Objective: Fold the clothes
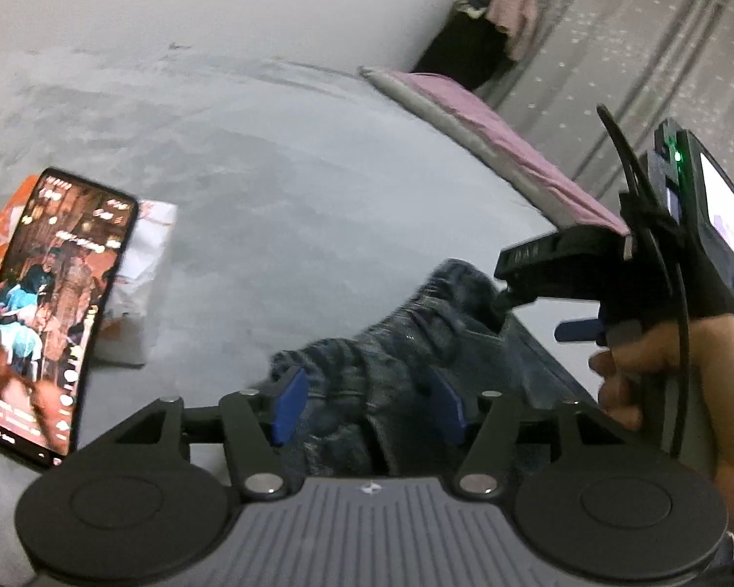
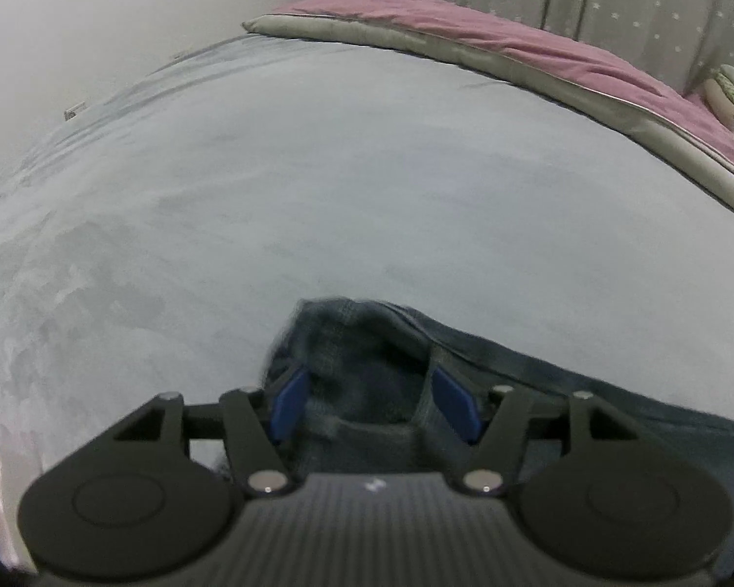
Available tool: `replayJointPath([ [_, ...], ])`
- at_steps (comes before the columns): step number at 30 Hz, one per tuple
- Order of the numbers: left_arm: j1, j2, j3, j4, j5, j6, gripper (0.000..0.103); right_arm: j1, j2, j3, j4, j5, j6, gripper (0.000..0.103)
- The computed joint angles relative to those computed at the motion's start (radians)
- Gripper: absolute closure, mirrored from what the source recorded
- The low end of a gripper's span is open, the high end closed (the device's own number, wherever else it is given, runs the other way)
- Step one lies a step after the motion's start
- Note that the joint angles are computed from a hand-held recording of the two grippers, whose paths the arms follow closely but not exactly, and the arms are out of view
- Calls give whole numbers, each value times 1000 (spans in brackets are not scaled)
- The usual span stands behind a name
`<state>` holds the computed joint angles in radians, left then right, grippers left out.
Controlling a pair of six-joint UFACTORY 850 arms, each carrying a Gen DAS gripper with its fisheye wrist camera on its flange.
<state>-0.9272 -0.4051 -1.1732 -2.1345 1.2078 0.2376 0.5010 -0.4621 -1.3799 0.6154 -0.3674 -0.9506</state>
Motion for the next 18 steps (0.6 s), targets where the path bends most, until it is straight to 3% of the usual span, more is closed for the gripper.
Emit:
replayJointPath([
  [11, -30, -93, -156, 10, -24, 226, 40, -178, 81, 83, 90, -43, -132, 34],
  [18, -28, -157, -252, 8, -85, 342, 40, -329, 108, 121, 157, -132, -224, 33],
])
